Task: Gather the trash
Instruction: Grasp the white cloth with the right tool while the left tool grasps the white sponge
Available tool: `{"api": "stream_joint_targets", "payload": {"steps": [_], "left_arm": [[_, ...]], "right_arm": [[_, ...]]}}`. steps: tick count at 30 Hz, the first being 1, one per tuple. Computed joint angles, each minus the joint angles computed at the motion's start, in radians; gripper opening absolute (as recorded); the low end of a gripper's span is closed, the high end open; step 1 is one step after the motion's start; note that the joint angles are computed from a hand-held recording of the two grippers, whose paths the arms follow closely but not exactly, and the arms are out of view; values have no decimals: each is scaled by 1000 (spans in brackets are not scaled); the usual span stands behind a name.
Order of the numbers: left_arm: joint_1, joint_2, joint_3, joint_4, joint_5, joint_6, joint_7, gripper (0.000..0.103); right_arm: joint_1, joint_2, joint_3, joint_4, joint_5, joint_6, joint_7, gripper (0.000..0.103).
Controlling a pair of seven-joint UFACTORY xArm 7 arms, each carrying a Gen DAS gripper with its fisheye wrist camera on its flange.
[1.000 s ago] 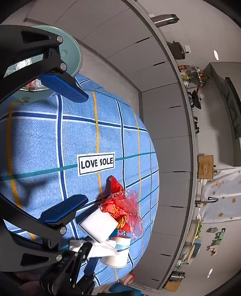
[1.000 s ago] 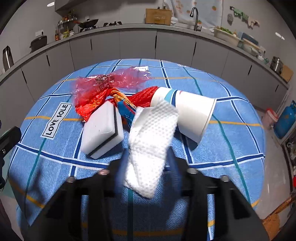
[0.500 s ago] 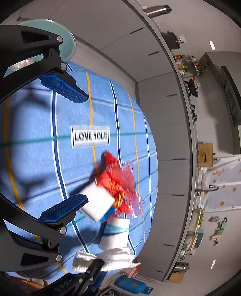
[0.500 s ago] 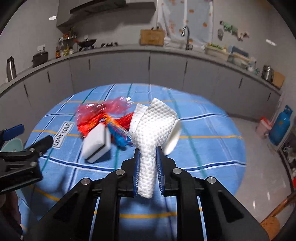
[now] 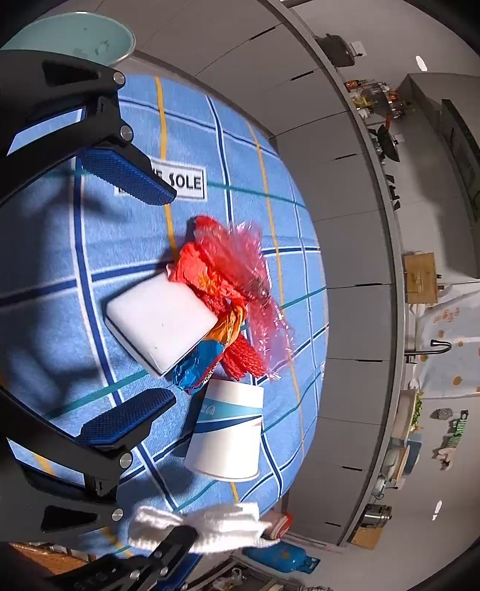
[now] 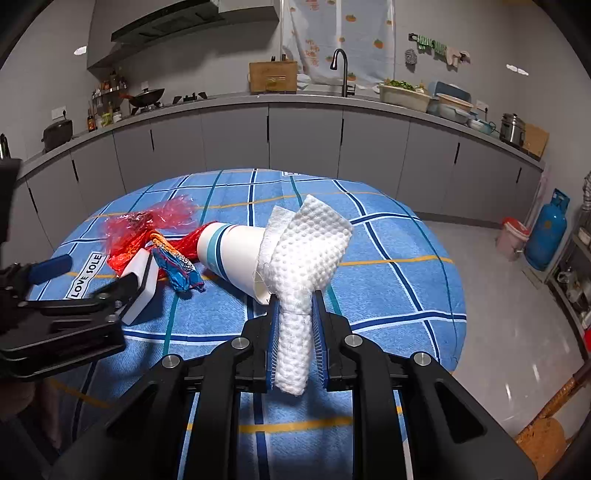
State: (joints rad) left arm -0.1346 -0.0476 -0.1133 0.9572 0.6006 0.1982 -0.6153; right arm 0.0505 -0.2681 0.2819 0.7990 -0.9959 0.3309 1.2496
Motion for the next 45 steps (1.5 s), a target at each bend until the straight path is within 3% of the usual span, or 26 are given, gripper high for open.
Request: {"api": "stream_joint_targets", "payload": {"steps": [3,13,15,19,20,24,26,32,36,45], "left_arm": [[-11,27,3,17,-44,18,35,97],[-36,47,24,21,-351,16,288,96],[-40,52,22,24,-413,21,351,90],[-50,61,9,32,-632,43,559,55],[-53,59,9,30,-650,44,582,55],[-64,26,9,-9,-623,28,582,50],[-72,3,10,-26,-657,29,616,40],[-96,-79,27,-88,-714,40,694,29],[-100,-104,38,-111,-749,42,721,27],[-46,-223,15,-191,-632,14,641,27]], "right_arm": [[1,3,-2,-1,0,-11,1,18],[2,8,-2,-3,0,-27,-5,18],[0,4,2,-3,-5,-27,0,18],[4,4,6,0,-4,-22,-4,18],[5,3,8,0,-5,-18,-3,18],[3,-3,8,-4,-11,-21,4,18],[2,-6,10,-5,-13,-22,7,18],[2,-14,14,-7,-3,-27,5,18],[-1,-23,21,-10,1,-33,1,18],[-17,-41,47,-10,-9,-46,10,18]]}}
